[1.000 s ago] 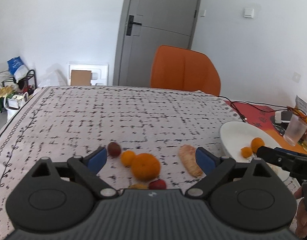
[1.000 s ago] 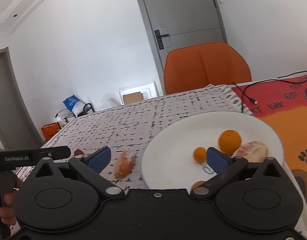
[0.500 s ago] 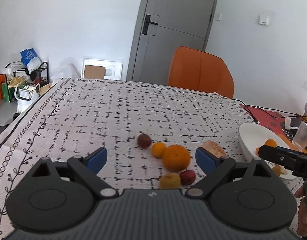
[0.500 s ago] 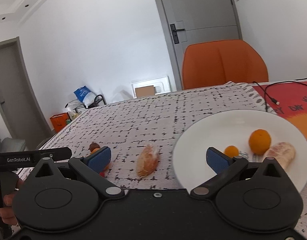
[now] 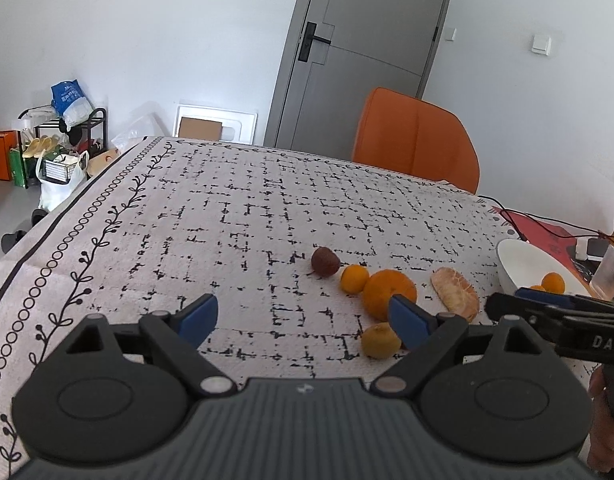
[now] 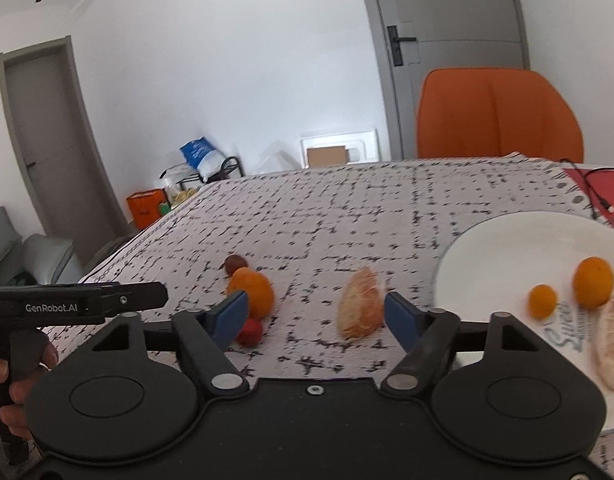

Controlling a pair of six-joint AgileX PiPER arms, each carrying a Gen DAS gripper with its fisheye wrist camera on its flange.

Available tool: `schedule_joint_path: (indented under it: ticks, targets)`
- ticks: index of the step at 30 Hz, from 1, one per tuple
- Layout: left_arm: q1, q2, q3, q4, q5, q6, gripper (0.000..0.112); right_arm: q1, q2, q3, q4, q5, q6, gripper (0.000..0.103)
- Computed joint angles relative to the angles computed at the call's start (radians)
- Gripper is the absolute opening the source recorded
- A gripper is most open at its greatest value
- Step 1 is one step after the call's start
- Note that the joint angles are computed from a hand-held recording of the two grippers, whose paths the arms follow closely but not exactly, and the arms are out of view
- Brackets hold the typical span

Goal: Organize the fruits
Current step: 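Grasp a small red plum with the right tool while the left tool grasps a yellow apricot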

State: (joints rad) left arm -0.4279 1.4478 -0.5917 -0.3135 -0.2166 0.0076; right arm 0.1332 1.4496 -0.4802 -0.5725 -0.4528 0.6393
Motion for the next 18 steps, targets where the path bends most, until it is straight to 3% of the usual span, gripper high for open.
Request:
schedule_joint_path:
  ticks: [5,11,18]
  targets:
    - [0.04,0.002,0.017,0.182,-0.014,-0.172,0.088,0.043,0.046,-0.04,-0.058,0.02,0.064,0.052]
    - [0.098,0.005,0.028,0.387,-0.018,-0.369,0.079,0.098,0.096,-0.088,-0.053,0.06,0.076,0.046]
    - [0.122,0.007,0.038,0.479,-0.028,-0.46,0.077,0.134,0.152,-0.13,-0.057,0.085,0.086,0.035]
